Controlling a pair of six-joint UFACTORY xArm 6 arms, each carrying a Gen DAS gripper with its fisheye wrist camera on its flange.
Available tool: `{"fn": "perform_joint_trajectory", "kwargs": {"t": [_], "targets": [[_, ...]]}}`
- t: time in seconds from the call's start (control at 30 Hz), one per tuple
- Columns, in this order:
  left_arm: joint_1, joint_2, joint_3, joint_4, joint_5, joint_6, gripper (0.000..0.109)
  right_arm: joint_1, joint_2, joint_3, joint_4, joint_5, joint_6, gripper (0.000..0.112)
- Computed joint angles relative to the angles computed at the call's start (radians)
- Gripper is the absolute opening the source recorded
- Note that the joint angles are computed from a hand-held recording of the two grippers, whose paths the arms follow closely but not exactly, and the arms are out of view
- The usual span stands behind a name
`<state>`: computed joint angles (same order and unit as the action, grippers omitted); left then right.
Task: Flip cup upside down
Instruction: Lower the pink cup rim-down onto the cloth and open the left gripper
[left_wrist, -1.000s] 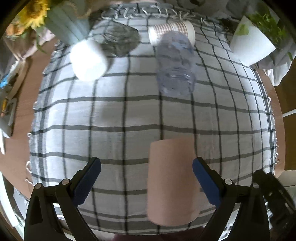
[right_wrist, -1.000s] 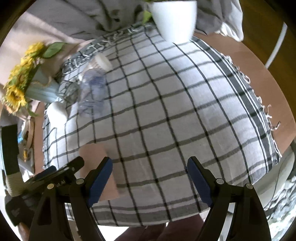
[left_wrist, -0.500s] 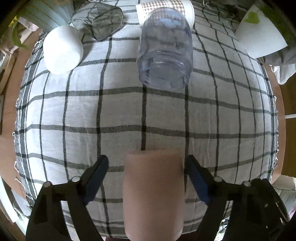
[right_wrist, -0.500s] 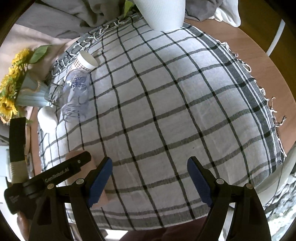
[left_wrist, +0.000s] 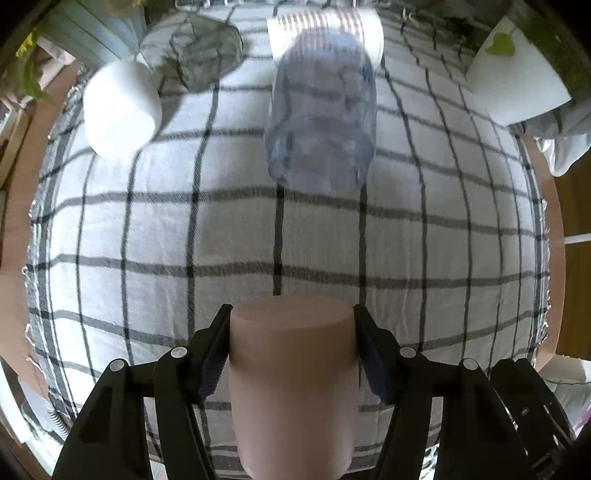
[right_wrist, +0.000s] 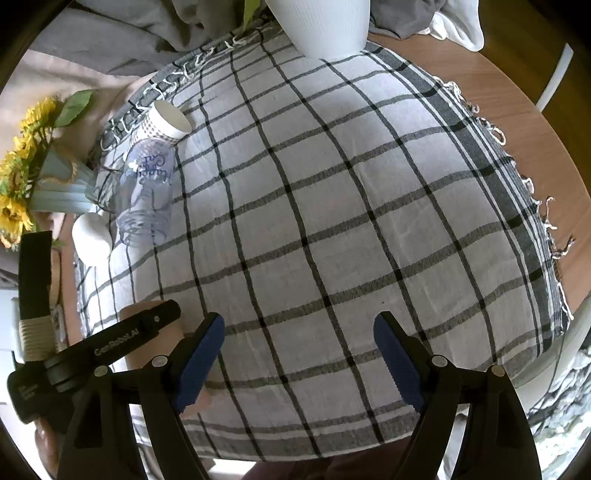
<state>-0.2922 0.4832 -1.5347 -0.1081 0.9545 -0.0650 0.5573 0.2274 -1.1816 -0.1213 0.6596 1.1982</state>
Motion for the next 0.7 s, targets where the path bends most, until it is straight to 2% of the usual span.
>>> {"fn": "perform_joint_trajectory", "kwargs": {"t": [0.4,0.7], "targets": [[0.006,-0.049,0.032,-0.007,-0.175,0.054,0.062,0.007,-0.008,-0.042,-0.09,0.01,0.053,0.083],[-0.008,-0.178,0.216,-0.037,-0.287,0.16,0.062,0.023,-0.027,-0.021,-0.118,0.037,0.085,0.083]]}}
